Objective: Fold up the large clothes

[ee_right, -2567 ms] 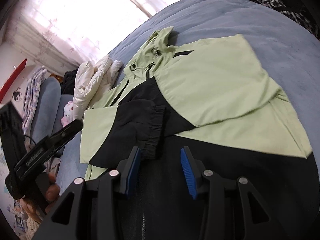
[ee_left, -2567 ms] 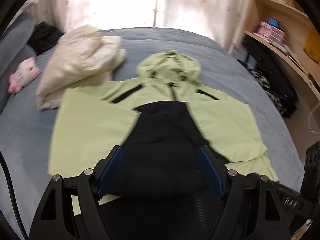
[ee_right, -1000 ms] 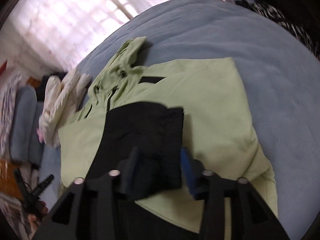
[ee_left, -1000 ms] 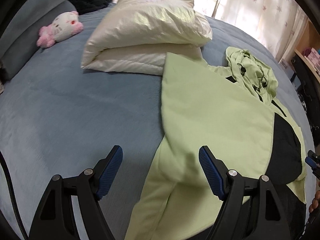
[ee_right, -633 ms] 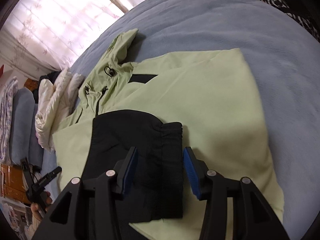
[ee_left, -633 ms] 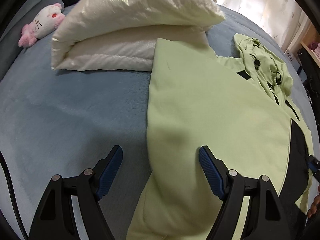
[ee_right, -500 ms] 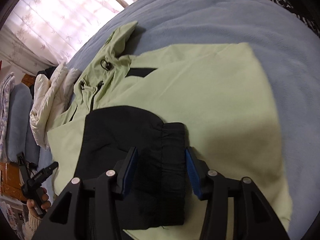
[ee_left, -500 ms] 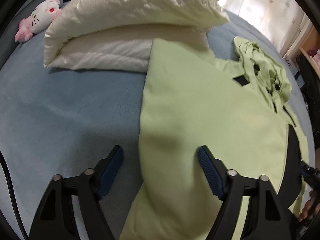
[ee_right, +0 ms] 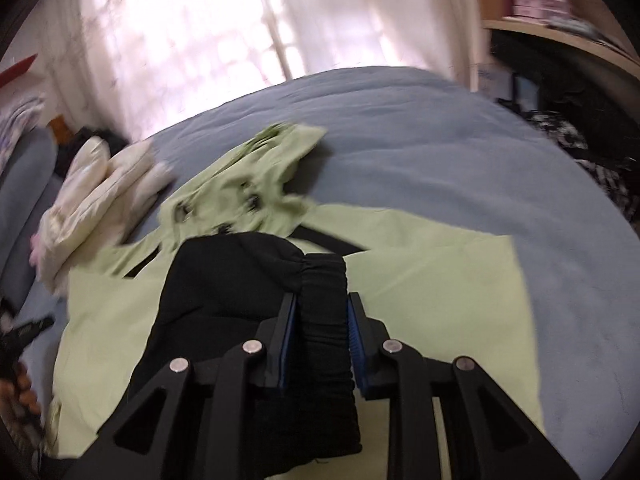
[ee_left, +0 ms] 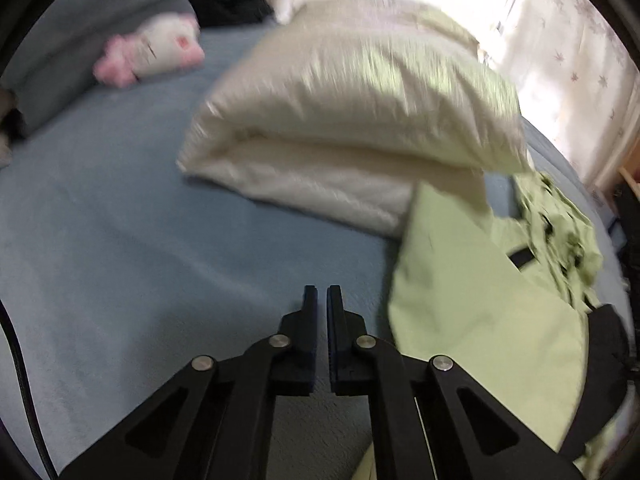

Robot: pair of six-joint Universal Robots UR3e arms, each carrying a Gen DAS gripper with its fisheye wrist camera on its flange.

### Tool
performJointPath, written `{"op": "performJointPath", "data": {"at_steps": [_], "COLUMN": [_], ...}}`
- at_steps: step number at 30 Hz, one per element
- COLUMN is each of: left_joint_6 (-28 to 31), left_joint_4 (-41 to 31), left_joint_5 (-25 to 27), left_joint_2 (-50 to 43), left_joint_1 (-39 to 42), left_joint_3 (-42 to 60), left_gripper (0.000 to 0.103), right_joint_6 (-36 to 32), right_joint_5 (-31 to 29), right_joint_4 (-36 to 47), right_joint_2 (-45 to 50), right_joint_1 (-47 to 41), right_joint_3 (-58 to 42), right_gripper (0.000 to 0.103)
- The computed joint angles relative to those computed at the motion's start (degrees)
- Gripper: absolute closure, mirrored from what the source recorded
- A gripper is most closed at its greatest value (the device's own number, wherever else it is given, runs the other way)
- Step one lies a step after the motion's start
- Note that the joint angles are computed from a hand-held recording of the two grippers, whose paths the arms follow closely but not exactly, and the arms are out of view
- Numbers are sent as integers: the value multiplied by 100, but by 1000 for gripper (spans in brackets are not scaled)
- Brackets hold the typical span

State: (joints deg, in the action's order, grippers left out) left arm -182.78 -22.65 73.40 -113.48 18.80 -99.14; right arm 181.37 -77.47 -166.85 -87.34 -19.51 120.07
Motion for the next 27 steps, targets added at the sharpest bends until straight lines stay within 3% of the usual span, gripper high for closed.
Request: {"op": "performJointPath", "data": {"at_steps": [1,3,4,5,7,10,15,18,21,22,23,25,27], "left_joint_6": [97,142,113,64,50,100,124,73,-51,-21,36,154,94], "left_joint_4": [-276,-714,-787,-727,-676,-1136,-1481,-1477,-1464,-1411,-1370,-1555,-985], "left_joint_5": [-270,-518,-565,-620,-863,-1107,-626,-589,-592,-684,-792,-778,-384], "left_joint_2": [-32,-170,-240,-294,-391,-743,-1415,-1686,-1795,-1736,-1692,-1589,-1316], "left_joint_1": [86,93,72,54,49,-84,-454,-548,-615,-580,-580,-627,-766], "left_joint_3": [77,365,479,531,623,1230,2163,2491,2656,2575,2527,2568,2183], "left_gripper": [90,64,43,30,23,23,22,14,15,34,69,90,95], "right_joint_6": [-23,-143,-175,-203,-276,-347,-540,-661,-683,-674,-652,-595,-542], "right_joint_5": [89,358,479,676,1260,1827,1834,1786,1881,1930,1971,2023,1998], "right_joint_4": [125,429,615,887,1233,1424,1564,1598,1628,1646,1666,1662,1580], "right_joint_2": [13,5,6,-27,-220,-410,-437,-392,-264,-216,-152,-75,-9], "right_joint_1": [-109,-300,-390,-553,-983,-1391,-1399,-1361,-1404,-1429,-1438,-1445,-1376], "right_joint_3": [36,106,106,118,288,476,461,452,440,428,401,379,346], "right_gripper": [79,78,76,75,74,74,74,74,73,72,72,72,72]}}
